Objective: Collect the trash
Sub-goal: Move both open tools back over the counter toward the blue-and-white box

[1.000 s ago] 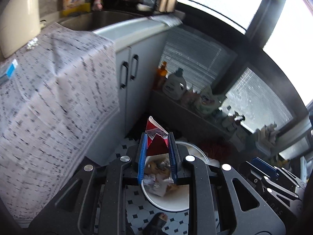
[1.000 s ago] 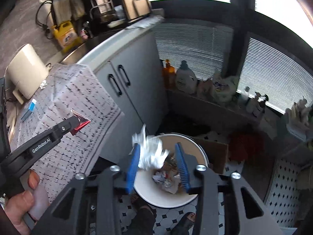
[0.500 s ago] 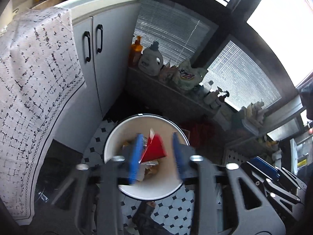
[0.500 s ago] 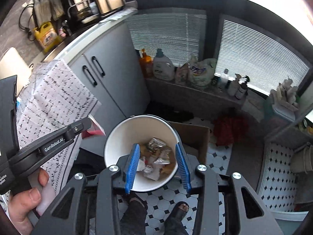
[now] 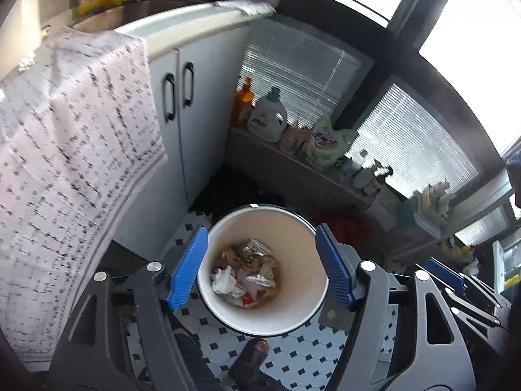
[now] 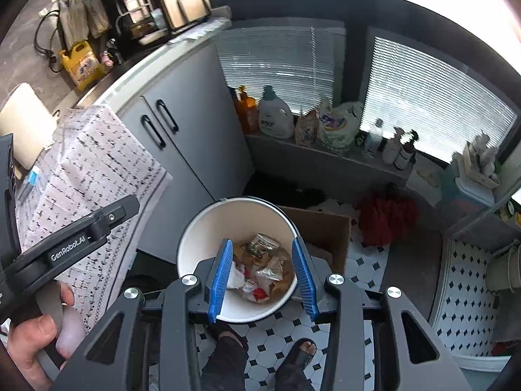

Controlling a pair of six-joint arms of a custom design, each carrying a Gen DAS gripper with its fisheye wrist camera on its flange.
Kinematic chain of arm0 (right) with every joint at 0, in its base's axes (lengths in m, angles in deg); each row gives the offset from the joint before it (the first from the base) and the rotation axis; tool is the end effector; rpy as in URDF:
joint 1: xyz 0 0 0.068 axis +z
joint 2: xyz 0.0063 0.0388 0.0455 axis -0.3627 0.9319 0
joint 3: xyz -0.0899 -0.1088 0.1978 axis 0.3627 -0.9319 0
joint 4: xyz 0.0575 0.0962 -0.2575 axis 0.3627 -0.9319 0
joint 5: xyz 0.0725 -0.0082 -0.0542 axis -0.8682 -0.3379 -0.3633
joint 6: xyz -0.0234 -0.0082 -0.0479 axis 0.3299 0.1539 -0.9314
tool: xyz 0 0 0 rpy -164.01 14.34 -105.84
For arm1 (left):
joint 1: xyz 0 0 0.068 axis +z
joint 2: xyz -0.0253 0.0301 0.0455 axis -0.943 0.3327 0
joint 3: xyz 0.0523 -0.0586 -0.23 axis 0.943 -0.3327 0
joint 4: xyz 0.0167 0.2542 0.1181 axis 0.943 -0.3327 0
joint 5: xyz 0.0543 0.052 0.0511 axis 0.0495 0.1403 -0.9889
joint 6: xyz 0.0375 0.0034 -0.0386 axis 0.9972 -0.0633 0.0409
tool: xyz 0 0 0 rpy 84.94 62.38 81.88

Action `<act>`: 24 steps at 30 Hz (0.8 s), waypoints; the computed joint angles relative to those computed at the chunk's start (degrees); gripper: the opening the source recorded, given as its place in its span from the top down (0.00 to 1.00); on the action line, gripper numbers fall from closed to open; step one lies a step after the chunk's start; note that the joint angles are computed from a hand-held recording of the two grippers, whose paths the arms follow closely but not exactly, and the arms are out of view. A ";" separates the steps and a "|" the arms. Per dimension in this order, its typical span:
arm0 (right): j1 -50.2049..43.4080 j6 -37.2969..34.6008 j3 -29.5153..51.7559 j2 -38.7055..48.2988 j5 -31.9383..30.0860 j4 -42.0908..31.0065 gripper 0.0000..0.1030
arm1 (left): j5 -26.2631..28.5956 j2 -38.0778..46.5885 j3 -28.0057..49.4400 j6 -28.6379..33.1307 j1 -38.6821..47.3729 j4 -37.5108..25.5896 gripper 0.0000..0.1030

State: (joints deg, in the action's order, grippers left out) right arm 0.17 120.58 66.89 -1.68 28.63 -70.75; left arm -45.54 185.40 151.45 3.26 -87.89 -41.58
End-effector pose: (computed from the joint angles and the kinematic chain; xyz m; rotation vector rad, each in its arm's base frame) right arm 0.1899 0.0570 0.1961 1.1522 2.3004 -0.1256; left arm 0.3672 -0.1324 0.2031 1.0322 2.4433 -0.6472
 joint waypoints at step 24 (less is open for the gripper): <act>-1.33 -20.99 39.12 34.55 -1.22 11.52 0.24 | -0.02 17.64 39.15 -4.59 16.82 -8.45 0.13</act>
State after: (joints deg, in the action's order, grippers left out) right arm -1.16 99.59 106.01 32.86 27.41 -59.23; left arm -45.56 203.04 190.60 -1.33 -71.08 -50.02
